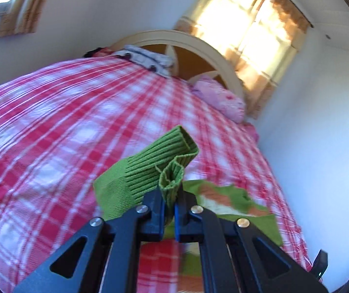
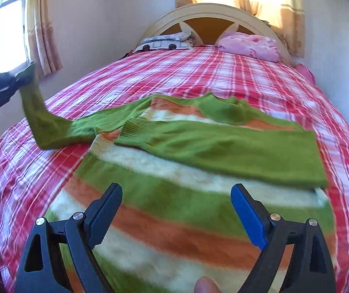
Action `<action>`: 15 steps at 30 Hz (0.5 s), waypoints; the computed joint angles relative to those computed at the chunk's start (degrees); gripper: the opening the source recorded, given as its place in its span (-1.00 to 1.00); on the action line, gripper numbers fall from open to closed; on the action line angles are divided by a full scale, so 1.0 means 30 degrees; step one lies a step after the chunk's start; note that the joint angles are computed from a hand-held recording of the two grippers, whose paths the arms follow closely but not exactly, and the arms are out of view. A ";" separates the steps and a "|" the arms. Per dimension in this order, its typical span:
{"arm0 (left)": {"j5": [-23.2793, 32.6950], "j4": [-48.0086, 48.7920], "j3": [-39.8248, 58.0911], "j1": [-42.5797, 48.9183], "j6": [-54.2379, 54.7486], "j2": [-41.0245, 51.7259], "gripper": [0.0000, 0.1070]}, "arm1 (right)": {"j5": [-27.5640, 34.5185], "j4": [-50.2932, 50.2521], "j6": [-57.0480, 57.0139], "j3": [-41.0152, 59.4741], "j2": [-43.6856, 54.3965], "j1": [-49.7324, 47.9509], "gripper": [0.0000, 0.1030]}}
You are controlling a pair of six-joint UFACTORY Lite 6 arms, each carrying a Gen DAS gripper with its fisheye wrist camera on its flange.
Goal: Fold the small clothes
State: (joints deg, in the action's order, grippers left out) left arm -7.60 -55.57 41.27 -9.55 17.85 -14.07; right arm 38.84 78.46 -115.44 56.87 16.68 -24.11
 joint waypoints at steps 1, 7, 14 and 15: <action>-0.0234 -0.1670 0.0860 -0.0668 0.1610 0.0644 -0.90 | 0.0379 -0.0193 -0.0153 -0.0081 -0.0004 -0.0646 0.76; -0.1183 -0.7545 0.5456 -0.3556 0.7206 0.4337 -0.90 | 0.2399 -0.1190 -0.0579 0.0729 0.0761 -0.4387 0.76; -0.1969 -1.3585 1.1410 -0.5857 1.2940 0.8935 -0.90 | 0.3922 -0.0792 -0.1935 0.1200 0.1808 -0.6719 0.76; -0.2097 -1.4709 1.2519 -0.6167 1.4084 0.9698 -0.90 | 0.4005 -0.0686 -0.2073 0.1244 0.1927 -0.6856 0.76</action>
State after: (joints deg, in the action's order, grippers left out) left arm -13.89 -99.70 78.83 -28.05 60.10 15.02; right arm 50.85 76.41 -121.66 60.60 22.46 -44.68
